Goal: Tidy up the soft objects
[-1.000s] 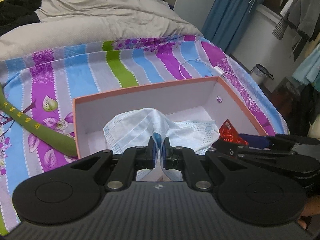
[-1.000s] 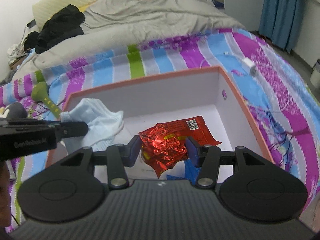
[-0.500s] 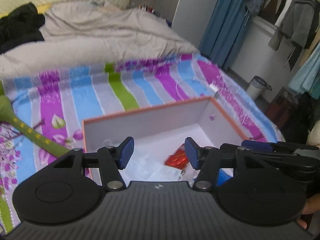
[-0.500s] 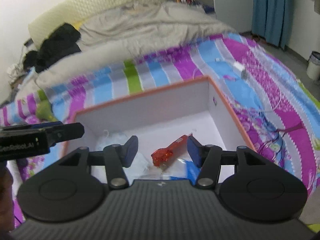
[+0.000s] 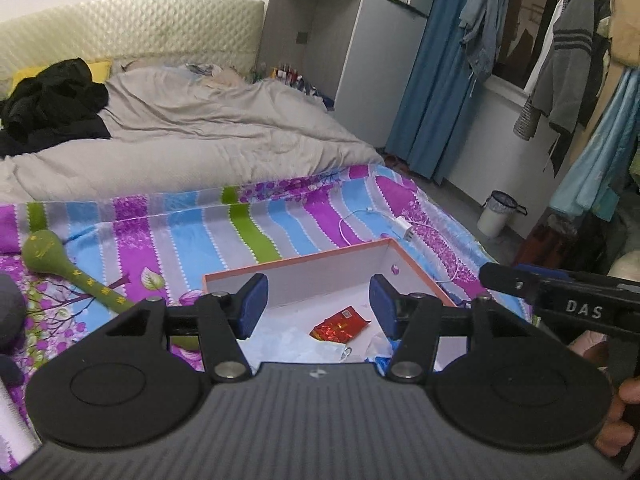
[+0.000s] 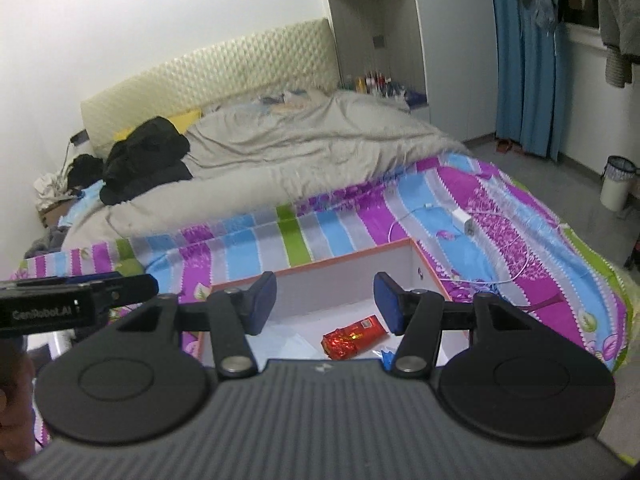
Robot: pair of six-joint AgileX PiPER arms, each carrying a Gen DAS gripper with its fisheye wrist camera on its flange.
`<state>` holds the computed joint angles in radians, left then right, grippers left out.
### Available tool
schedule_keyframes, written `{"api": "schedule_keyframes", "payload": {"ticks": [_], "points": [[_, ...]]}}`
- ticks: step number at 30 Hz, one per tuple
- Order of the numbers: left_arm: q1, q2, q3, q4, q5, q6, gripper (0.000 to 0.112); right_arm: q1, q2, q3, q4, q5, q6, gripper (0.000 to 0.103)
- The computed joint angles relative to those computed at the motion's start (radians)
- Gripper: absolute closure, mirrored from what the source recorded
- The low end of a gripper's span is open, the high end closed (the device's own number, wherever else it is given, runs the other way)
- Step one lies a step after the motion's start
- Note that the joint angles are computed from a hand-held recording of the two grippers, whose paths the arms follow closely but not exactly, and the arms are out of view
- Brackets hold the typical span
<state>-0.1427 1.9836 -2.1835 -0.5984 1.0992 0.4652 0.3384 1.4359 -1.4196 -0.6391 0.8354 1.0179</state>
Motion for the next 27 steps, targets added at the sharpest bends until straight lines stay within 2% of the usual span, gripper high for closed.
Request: {"api": "schedule_keyframes", "payload": {"ticks": [8,15,27], "points": [[0.07,-0.197,0.26,-0.083,-0.01,0.133,0.05,0.18,-0.099,0.089,-0.129,0.115,0.162,0.046],[0.122,-0.334,0.425,-0.126,-0.023,0.21,0.05,0.328,-0.15,0.145,-0.18,0.219,0.282,0.046],[0.165,-0.458,0.644,-0.155,-0.018,0.298,0.05,0.465,-0.158,0.2,-0.227,0.31,0.398,0.046]]}}
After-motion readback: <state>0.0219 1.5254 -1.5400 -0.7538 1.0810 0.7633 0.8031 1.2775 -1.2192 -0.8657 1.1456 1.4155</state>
